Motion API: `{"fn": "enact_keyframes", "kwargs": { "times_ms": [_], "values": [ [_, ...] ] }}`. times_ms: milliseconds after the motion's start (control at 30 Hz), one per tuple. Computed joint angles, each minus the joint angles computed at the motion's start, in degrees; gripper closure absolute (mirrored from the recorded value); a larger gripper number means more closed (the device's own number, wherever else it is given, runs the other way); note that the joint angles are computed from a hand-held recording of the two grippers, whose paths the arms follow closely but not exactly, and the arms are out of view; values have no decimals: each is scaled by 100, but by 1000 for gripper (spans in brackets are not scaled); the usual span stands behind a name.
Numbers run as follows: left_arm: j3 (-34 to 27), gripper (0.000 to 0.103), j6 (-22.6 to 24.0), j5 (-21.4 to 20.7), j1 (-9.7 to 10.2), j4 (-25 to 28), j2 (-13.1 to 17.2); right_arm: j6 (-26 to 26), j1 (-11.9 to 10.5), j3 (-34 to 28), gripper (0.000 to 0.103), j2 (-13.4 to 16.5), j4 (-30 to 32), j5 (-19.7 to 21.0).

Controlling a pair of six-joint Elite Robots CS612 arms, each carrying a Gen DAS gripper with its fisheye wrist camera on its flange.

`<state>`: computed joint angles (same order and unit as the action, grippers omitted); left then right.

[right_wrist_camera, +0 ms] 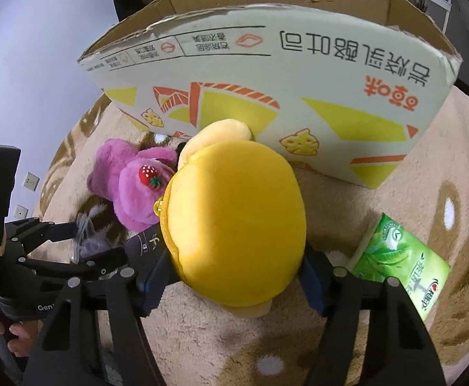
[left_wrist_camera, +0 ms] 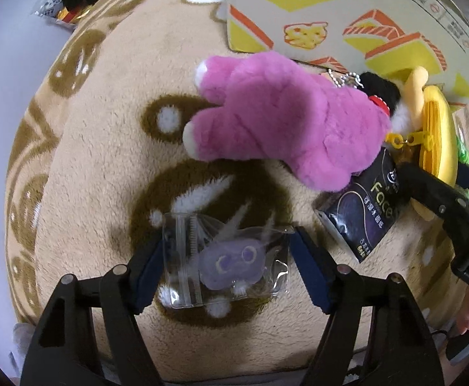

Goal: Organize soft objects
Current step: 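Lift the clear bag with the left tool while the right tool carries the yellow plush over the box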

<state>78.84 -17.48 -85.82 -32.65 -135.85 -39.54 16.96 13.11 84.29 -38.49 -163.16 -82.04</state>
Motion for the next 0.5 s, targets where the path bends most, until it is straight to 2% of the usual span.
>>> {"fn": "enact_keyframes", "kwargs": {
  "times_ms": [133, 233, 367, 500],
  "values": [
    [92, 29, -20, 4, -8, -202, -69, 43, 14, 16, 31, -12, -45, -43],
    [350, 29, 21, 38, 3, -628, -232, 23, 16, 63, 31, -42, -109, -46],
    [571, 29, 119, 308, -63, -1123, -374, 75, 16, 195, 31, -132, -351, -104],
    [896, 29, 197, 658, -164, -1913, -560, 189, -11, 449, 31, -288, -828, -57]
  ]
}}
